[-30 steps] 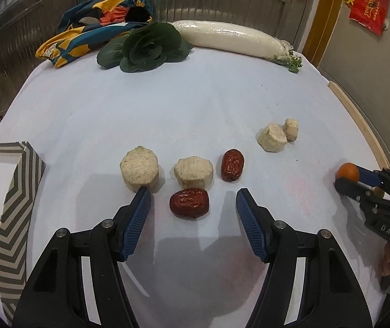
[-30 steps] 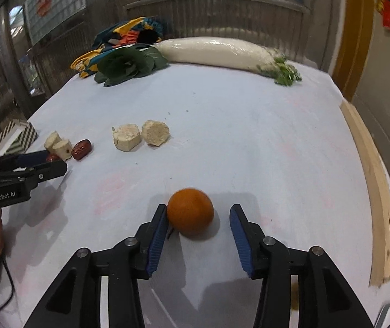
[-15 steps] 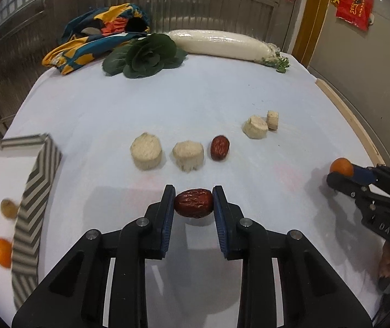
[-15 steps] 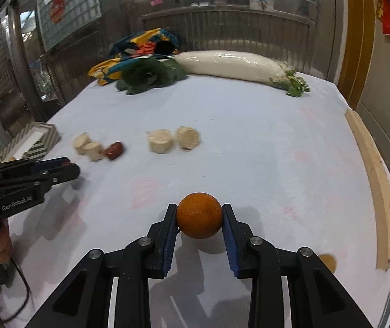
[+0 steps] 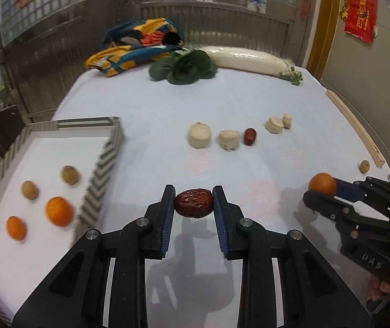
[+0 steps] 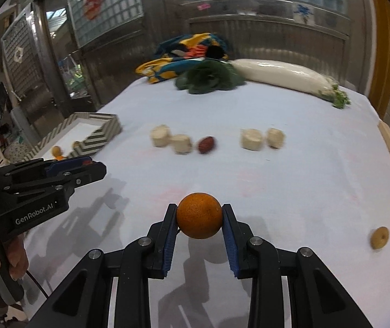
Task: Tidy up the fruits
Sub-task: 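Carry the date and orange into the tray and release them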
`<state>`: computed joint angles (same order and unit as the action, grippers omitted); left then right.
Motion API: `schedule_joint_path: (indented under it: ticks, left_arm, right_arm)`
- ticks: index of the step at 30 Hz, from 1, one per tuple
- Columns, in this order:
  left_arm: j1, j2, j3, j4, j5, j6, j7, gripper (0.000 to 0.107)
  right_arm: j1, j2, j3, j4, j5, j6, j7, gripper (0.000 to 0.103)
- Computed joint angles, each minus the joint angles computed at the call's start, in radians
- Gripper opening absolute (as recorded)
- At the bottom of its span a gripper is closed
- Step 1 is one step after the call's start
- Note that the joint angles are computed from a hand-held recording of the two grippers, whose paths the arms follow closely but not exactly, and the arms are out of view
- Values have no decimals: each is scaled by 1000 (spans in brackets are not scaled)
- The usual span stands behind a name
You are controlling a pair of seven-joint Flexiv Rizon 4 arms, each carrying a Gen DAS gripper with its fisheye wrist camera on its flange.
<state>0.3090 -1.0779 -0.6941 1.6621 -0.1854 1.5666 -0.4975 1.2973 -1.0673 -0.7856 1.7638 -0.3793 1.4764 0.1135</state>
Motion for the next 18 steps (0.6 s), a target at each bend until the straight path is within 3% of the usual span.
schedule_joint_path:
  ticks: [6,18]
  left_arm:
    - [56,0,-22,18,14,29,-8,27]
    - [125,-18,-38,-3,50,73,-45,27]
  right_arm:
    - [-41,-17,34,-110,-45,-32,-13,31]
    - [-189,-32,181,-338,-217,-121,-22,31]
